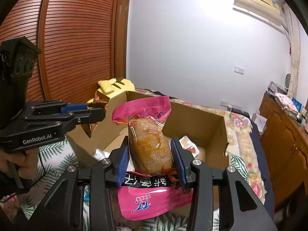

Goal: Organize snacks
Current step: 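Lift both held snacks and carry them over the cardboard box, then open both grippers to drop the snacks into the box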

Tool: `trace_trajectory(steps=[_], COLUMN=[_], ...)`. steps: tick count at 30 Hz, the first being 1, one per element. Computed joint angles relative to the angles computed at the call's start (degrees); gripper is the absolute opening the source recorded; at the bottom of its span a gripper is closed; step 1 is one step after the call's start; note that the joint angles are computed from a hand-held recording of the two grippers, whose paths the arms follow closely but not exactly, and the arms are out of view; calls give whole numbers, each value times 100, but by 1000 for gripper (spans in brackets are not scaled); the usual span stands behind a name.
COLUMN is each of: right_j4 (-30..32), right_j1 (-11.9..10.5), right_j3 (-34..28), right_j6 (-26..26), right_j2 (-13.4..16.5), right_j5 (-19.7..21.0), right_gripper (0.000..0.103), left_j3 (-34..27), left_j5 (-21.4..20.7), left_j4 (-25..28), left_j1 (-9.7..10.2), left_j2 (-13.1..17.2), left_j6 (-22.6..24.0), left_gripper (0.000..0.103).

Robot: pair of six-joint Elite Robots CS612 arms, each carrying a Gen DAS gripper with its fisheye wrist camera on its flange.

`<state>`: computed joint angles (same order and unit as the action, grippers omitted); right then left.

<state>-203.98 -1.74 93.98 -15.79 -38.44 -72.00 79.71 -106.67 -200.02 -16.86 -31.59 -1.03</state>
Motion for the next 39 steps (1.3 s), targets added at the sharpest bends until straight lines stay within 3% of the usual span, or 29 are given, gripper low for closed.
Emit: trace_trajectory(steps=[7, 17, 39], right_j4=[-22, 184, 560], right_j1=[4, 20, 22], right_j3=[-405, -637, -742], right_j6=[406, 558, 709], right_j2=[276, 478, 505], right_j5=[8, -195, -161], right_gripper=[42, 42, 43], left_j3=[-259, -390, -330], left_j5=[149, 173, 273], left_j4=[184, 249, 269], left_j1=[6, -5, -42], left_j2=[201, 327, 313], left_j6=[2, 23, 144], left_gripper=[18, 19, 26])
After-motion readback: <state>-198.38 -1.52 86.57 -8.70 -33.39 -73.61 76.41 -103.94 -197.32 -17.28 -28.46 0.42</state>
